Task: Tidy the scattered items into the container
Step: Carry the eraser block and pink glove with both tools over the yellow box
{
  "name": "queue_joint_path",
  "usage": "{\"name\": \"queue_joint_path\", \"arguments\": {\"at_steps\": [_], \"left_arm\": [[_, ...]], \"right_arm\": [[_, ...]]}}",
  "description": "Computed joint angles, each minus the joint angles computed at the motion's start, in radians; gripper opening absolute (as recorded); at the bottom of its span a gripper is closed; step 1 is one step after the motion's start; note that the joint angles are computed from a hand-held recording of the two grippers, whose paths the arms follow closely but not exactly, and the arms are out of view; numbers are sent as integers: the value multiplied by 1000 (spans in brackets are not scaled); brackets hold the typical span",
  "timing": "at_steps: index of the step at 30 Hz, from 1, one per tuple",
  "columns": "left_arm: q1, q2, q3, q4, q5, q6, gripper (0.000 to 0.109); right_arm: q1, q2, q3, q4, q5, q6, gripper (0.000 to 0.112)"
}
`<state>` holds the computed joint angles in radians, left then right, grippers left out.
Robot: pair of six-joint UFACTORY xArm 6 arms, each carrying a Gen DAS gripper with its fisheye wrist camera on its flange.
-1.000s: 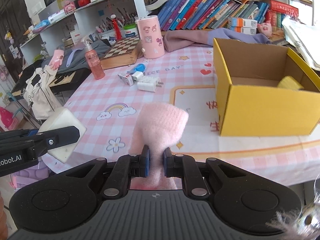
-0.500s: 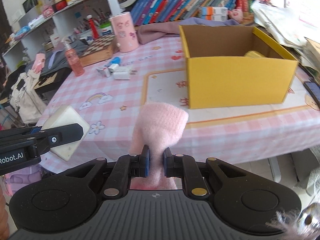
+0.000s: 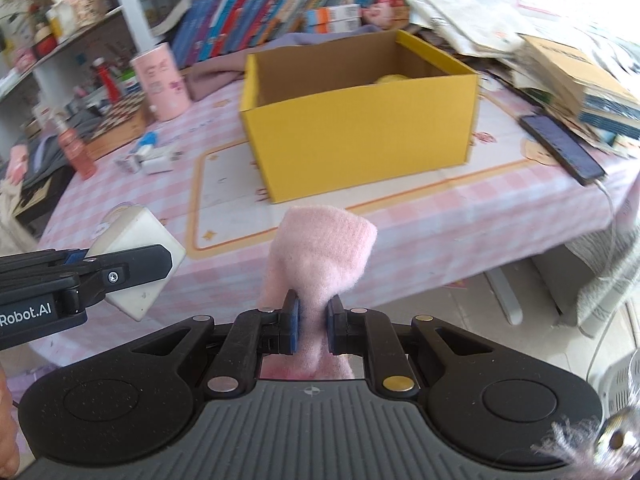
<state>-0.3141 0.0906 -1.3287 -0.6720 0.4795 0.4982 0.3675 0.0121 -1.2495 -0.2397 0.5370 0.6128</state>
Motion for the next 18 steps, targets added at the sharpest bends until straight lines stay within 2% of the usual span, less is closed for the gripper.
{"name": "queue_joint_path", "arguments": {"at_steps": [8,18], "left_arm": [[-31,66,-86,-26,39,37,25],[-54,137,-181,14,51,4,25]], "right_arm": [[-39,-31,27,-33,25,47,12],[-83,-11,8,10,11,-7,12]]}}
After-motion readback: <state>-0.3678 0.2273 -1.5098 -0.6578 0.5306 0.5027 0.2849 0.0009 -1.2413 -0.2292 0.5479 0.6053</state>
